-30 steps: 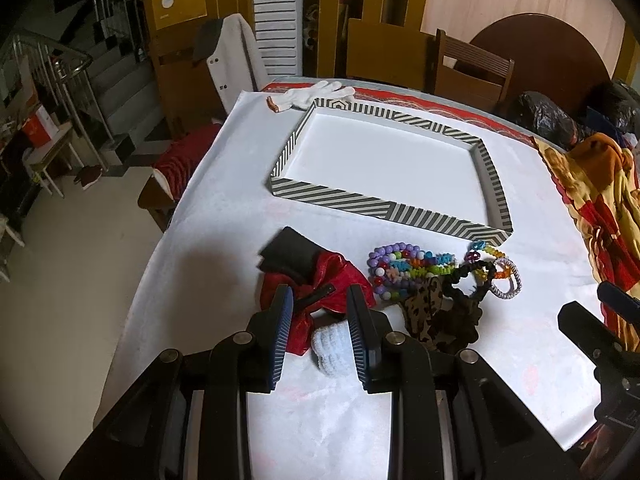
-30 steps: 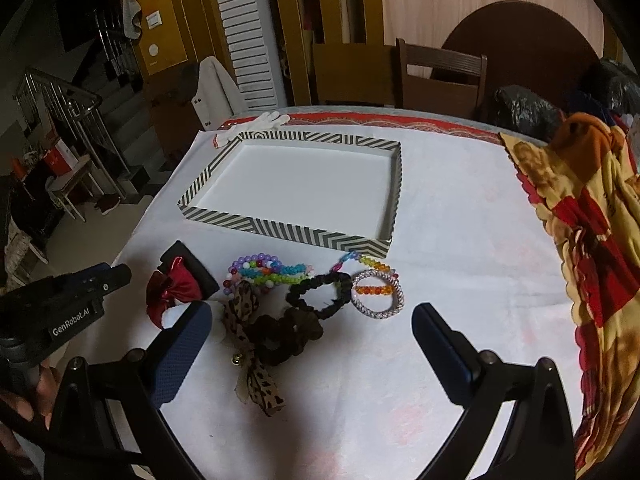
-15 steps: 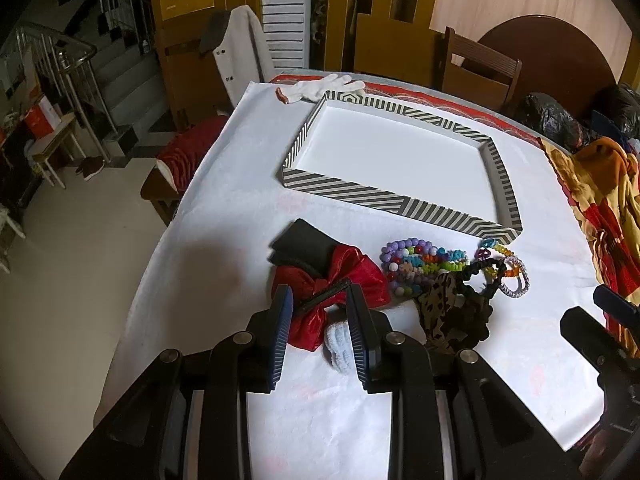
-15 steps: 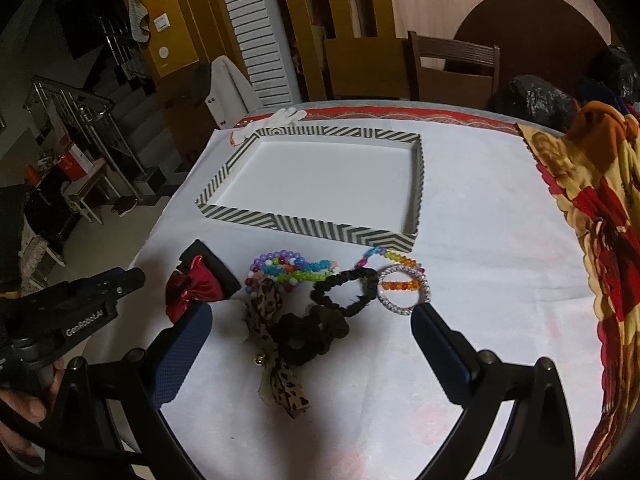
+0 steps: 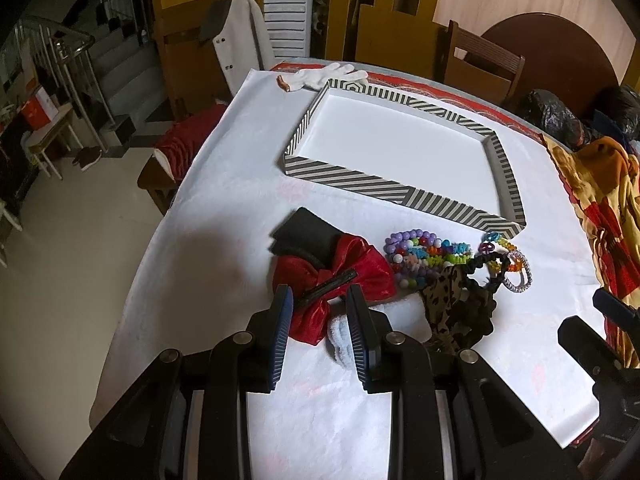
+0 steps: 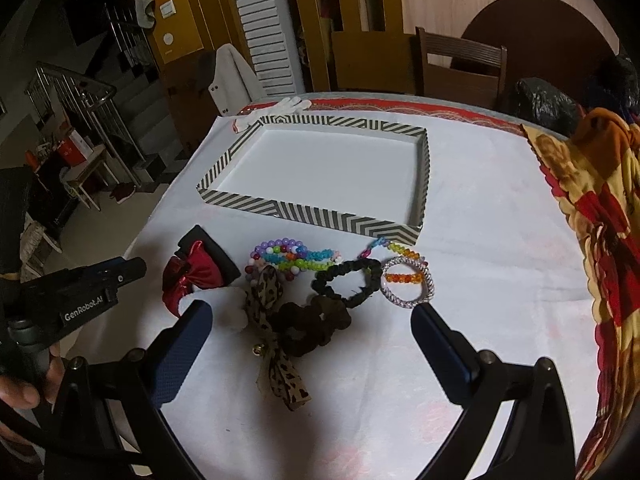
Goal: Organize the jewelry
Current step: 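Grasp the red satin bow with the left gripper while the right gripper grasps the white fluffy scrunchie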
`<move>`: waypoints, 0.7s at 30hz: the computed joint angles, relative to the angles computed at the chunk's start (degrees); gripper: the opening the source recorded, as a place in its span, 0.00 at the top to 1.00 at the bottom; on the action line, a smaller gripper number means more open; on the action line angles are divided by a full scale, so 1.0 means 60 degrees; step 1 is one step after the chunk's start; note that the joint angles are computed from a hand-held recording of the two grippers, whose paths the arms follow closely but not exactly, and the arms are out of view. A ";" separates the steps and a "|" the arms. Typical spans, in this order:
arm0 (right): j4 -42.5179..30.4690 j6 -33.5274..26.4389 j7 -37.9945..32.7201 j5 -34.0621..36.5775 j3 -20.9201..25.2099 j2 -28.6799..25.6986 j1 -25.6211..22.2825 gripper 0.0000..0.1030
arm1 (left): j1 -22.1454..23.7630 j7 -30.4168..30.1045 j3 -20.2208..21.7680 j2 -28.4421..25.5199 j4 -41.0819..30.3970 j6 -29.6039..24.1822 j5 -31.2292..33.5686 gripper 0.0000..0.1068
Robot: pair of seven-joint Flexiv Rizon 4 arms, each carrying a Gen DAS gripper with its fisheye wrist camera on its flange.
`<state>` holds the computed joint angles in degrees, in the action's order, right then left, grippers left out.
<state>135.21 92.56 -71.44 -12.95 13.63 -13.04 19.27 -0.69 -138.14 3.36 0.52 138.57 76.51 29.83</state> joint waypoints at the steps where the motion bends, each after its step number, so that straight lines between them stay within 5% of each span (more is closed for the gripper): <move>1: -0.0020 -0.0006 -0.0033 0.0025 0.0040 -0.0017 -0.0042 0.01 | 0.0003 0.0013 0.0009 0.0031 0.0018 -0.0013 -0.0008 0.78; 10: 0.0119 0.0067 0.0368 -0.0467 -0.0740 0.0088 0.0484 0.01 | 0.0280 0.0969 0.0113 0.0470 0.0671 0.0397 -0.0964 0.78; 21: -0.0205 -0.0411 -0.0344 0.0440 0.0473 -0.0137 -0.0599 0.01 | 0.0392 0.2734 0.0024 0.0233 0.1427 0.1189 -0.3120 0.78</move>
<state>133.98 90.09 -73.51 -10.30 16.47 -13.86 15.67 1.66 -121.73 3.50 1.92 147.13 83.65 11.12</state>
